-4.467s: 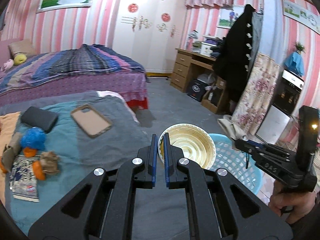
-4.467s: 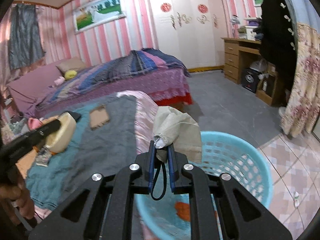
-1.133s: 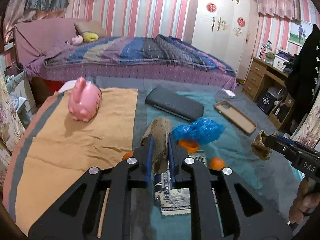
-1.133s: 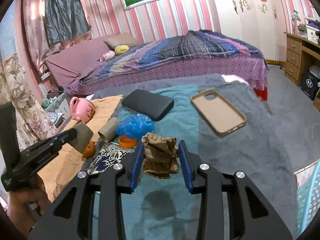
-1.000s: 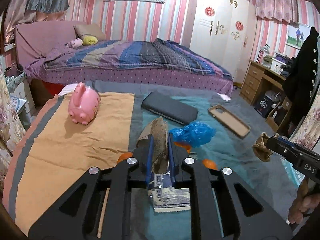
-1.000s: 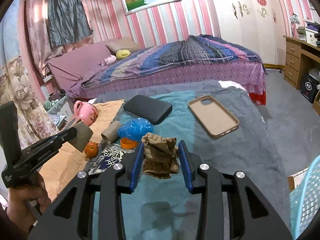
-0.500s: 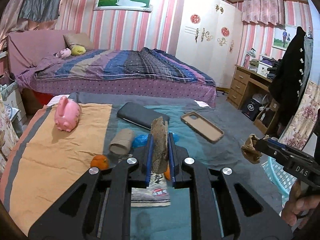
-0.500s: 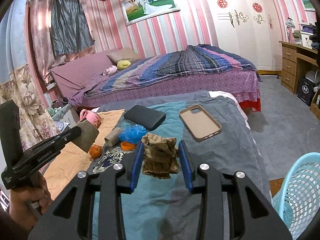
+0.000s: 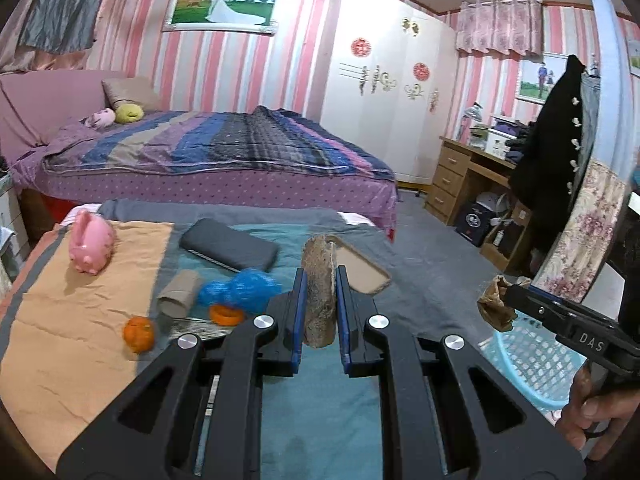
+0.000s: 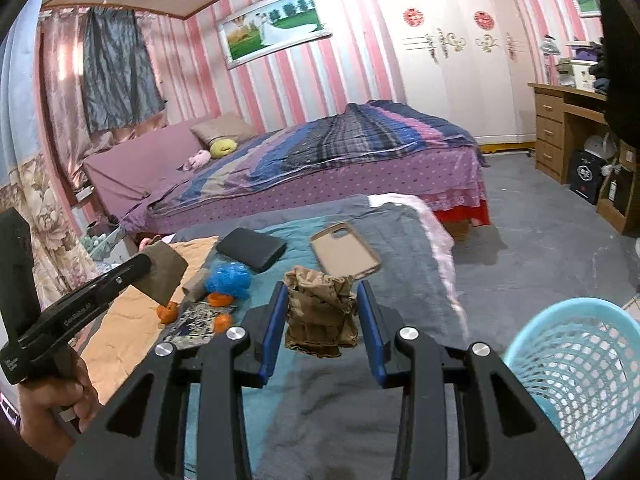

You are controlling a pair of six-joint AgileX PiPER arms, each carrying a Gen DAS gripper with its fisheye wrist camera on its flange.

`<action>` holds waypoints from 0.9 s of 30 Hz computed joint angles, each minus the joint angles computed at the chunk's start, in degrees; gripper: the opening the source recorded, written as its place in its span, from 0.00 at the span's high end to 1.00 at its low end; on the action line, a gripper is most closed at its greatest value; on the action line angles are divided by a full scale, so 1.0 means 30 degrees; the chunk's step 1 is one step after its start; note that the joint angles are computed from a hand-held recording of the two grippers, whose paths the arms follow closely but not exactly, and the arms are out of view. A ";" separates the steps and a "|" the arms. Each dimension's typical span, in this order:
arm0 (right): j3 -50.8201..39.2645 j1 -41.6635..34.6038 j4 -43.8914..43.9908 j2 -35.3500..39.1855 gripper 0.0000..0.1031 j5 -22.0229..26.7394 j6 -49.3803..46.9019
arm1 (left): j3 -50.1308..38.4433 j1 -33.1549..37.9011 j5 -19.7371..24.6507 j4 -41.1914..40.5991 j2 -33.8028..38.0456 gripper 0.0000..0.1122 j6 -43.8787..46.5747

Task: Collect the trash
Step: 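Carry the brown paper and cardboard piece in both grippers over the blue basket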

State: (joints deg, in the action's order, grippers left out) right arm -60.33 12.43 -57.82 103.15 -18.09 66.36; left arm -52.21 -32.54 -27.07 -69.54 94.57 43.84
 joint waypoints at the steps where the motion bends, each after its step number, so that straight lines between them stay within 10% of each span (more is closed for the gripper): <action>1: 0.0197 -0.0217 0.0049 -0.0147 0.65 -0.0069 -0.0109 | -0.0194 -0.0244 0.0027 -0.0029 0.0161 0.89 -0.0002; 27: 0.2547 -0.9119 -0.3245 -0.1104 0.64 -0.1693 0.1833 | -0.9060 -0.5180 0.2937 -0.0857 0.6890 0.89 0.2148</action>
